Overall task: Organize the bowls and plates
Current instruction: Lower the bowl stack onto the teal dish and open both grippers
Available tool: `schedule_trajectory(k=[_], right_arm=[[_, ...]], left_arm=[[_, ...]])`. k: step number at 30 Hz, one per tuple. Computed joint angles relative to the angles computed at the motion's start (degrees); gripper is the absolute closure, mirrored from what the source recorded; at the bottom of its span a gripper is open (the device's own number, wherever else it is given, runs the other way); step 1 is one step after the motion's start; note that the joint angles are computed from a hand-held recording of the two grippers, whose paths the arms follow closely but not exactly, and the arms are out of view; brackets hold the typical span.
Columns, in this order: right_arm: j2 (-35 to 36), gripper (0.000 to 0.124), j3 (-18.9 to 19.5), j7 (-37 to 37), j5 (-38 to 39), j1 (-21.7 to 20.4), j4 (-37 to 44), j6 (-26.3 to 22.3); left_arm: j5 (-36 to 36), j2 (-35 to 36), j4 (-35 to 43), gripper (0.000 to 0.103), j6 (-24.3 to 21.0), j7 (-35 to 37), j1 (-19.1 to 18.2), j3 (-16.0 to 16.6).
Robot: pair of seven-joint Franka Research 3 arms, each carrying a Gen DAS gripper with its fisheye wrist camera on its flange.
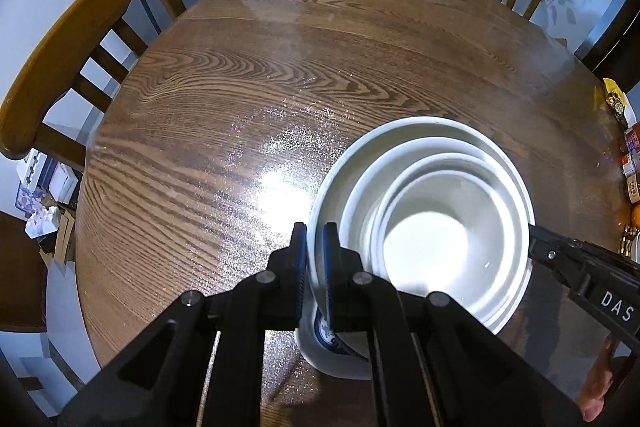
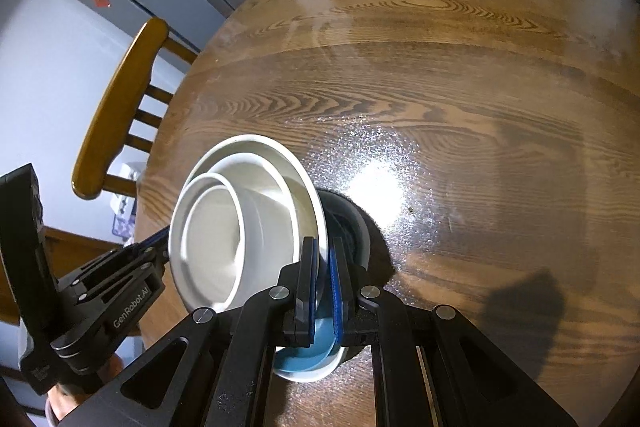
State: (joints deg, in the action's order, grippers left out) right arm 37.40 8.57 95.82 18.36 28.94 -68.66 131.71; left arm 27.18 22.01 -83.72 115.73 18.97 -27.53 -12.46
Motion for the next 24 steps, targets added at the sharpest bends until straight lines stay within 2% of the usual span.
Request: schedule_trajectory(k=[8,10,12,15,17,24], right_arm=[[-0.7,0.114,-1.4,0.5,-3.0,1.4,-0.8,1.1],[-0.8,0.114,-1.8,1.1,-4.4,2.0,-0.9,1.4],[-1.5,0.114,-3.1,2.3,-7.2,3.4,-2.0,3.0],[-3.3,0.114,-4.5,4.1,-11.2,4.7,-4.7,6.3],[-4.3,0.114,-4.2,4.2,-11.9,4.5,-6.2,7.6],[-8.7,0.114,-3.9,4.3,-14.2,4.3,-12.3,11.8]], left_arm=[[1.3,0.4,0.7,0.095,-1.0,-0.6,-0.8,0.2],[1.8,0.3,0.8,0.09,-1.6,-0.9,-1.1,0.3],[2.6,0.1,0.9,0.07,-2.6,-1.5,-1.4,0.4],[3.5,-1.2,-1.0,0.048,-2.8,-3.1,-1.4,0.5],[3.1,-2.2,-2.6,0.046,-1.8,-4.0,-0.9,0.2],[5.0,-3.6,-4.5,0.04,-2.7,-6.3,-1.5,-0.4]])
